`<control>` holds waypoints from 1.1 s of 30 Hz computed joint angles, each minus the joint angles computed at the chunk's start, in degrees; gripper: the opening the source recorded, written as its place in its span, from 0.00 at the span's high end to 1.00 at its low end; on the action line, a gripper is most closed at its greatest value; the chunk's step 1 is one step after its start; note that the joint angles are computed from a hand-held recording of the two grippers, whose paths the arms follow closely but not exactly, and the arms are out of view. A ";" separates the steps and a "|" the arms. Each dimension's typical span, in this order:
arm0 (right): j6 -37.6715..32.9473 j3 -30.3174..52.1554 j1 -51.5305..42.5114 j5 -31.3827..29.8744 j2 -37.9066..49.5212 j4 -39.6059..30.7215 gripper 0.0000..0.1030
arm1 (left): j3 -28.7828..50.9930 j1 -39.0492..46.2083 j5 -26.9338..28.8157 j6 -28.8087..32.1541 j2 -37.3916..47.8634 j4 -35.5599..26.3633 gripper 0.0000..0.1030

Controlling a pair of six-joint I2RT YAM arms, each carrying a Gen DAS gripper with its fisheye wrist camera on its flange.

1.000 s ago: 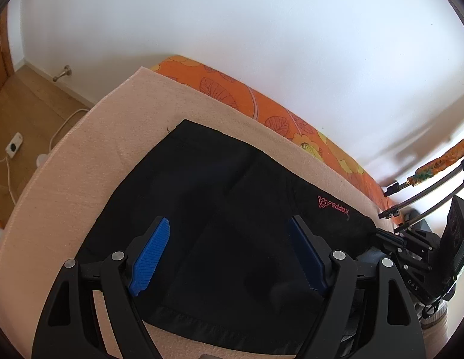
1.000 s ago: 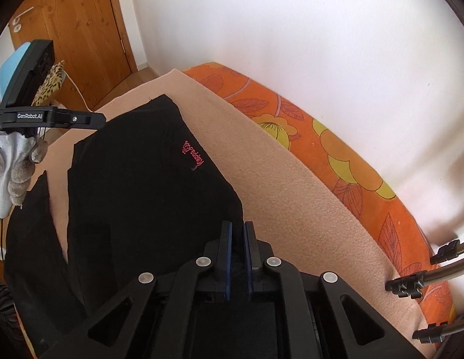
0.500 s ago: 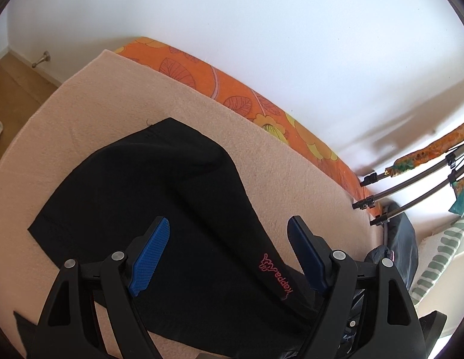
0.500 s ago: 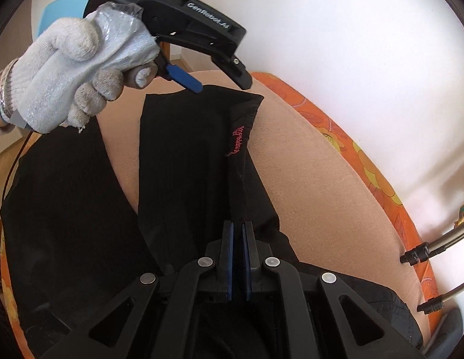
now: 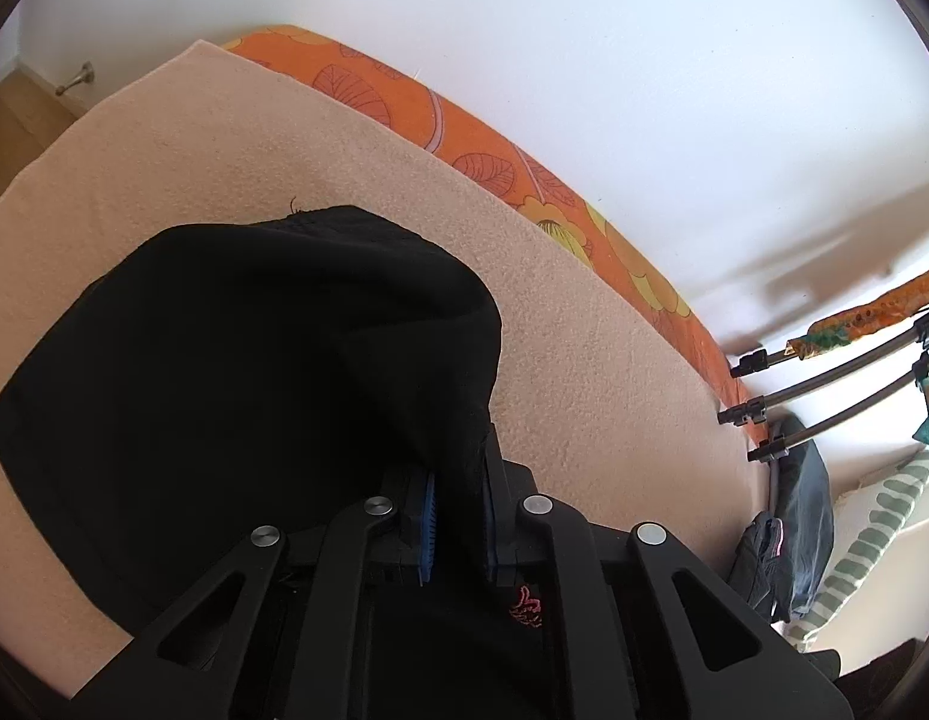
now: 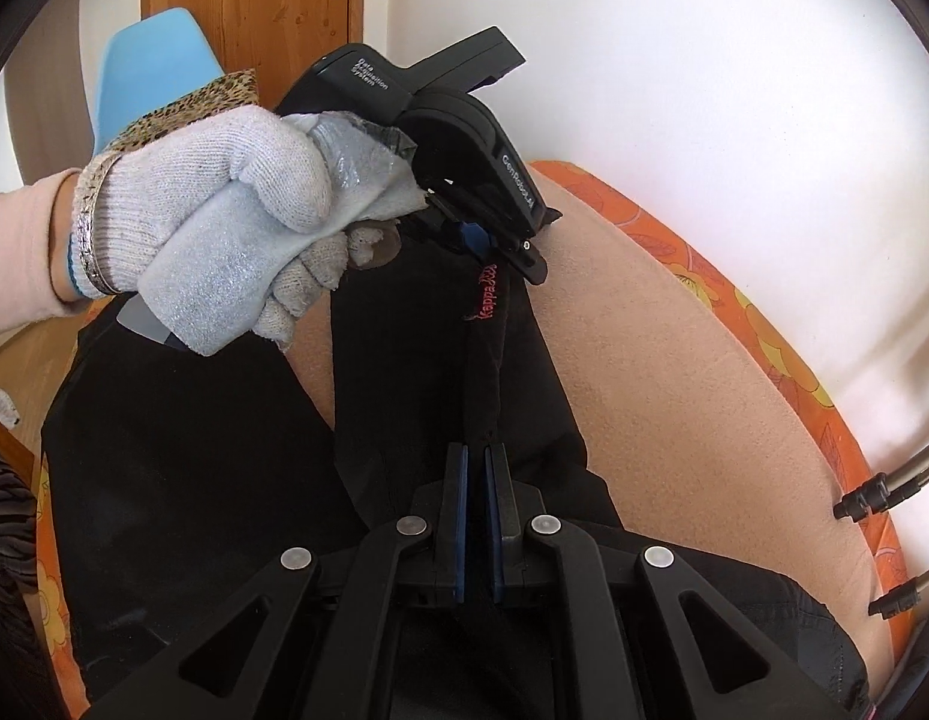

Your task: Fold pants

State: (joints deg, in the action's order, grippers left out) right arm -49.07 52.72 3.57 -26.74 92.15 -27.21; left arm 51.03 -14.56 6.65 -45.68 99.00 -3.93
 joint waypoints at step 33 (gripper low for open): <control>-16.41 -2.92 -15.87 6.99 -26.63 -15.20 0.96 | -19.58 -17.21 -18.71 -2.47 -51.56 -18.13 0.94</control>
State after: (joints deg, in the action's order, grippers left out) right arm -65.48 49.79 -12.30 -19.76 65.52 -42.41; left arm 31.45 -31.77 -12.06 -48.15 47.45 -22.06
